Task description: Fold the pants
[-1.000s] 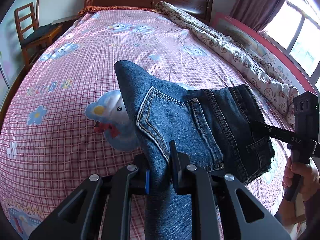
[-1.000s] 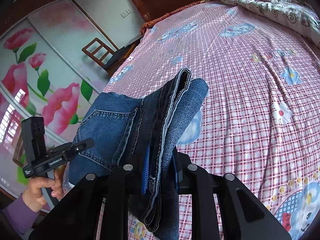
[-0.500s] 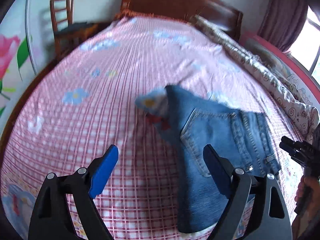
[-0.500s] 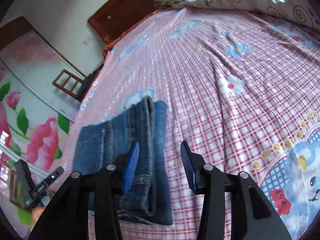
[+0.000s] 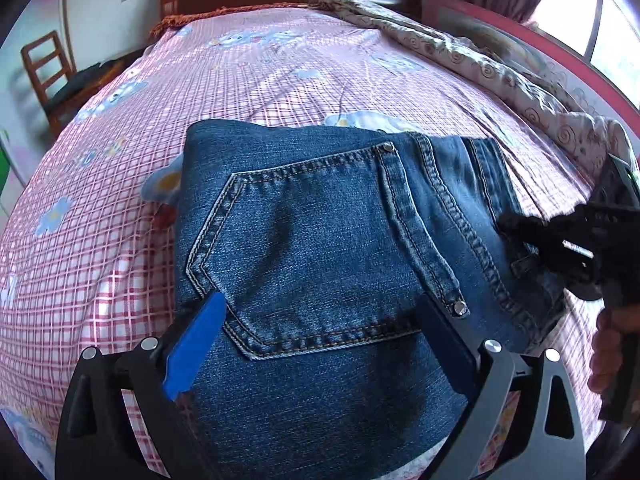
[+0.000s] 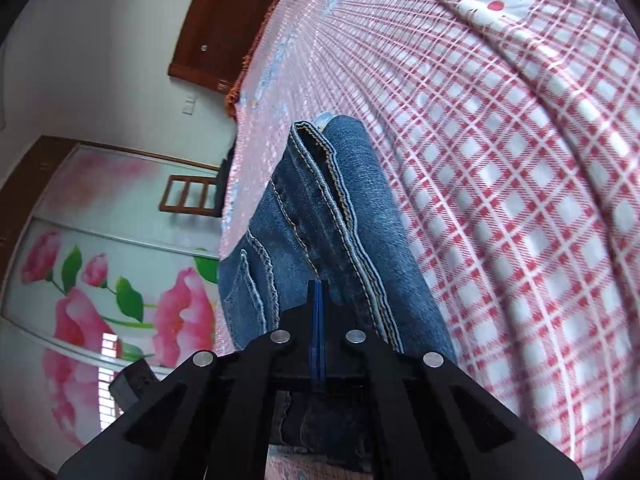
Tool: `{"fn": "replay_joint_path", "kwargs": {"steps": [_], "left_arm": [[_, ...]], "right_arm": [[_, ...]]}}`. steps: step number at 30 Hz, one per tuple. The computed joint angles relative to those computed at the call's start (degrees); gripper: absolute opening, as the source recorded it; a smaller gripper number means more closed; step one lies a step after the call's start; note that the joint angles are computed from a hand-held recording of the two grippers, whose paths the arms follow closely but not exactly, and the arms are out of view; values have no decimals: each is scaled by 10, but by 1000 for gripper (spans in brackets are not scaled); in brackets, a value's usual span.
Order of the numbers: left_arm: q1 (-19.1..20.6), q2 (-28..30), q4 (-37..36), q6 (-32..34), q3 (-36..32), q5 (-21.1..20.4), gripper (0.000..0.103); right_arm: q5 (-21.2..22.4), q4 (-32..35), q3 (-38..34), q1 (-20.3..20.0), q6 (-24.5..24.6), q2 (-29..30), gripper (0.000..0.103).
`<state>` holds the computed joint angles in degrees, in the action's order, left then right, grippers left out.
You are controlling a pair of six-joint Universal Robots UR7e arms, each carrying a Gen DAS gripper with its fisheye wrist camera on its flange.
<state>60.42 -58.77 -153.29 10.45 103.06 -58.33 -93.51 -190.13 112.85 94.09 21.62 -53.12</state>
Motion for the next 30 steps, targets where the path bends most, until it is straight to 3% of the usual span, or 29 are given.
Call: {"fn": "replay_joint_path", "kwargs": {"steps": [4,6,8,9,11,12,17,18,19,20,21,22,25,30], "left_arm": [[-14,-22,0,-43,16,17,96],[-26,-26,-11,-27,32,51,96],[-31,-29,-1,-29,42,68,96],[-30,-29,6,-37,41,69,96],[-29,-29,5,-38,44,68,96],[-29,-29,4,-36,46,70,96],[-29,-32,16,-47,41,68,96],[-31,-39,23,-56,45,71,96],[-36,-52,31,-70,55,74,96],[-39,-64,32,-79,66,76,96],[-45,-77,22,-81,83,78,96],[-55,-98,2,-76,109,86,96],[-88,-151,-69,-64,181,128,101],[-132,-229,-141,-73,272,167,101]], "right_arm": [[-43,14,0,50,-60,-15,2],[-2,27,5,45,-59,-15,2],[-25,40,9,43,-52,-10,2],[-24,28,21,31,-49,-7,2],[22,-38,52,7,-35,-3,0],[20,-46,55,8,-33,-2,0],[-70,10,31,67,-17,-7,4],[-80,21,31,78,-24,-9,9],[-101,35,32,93,-30,-13,26],[-129,45,36,111,-43,-16,62],[-157,44,39,128,-59,-15,80],[-186,37,45,142,-69,-14,87],[-290,-4,72,190,-106,-12,87],[-395,-66,104,249,-166,-6,87]]}}
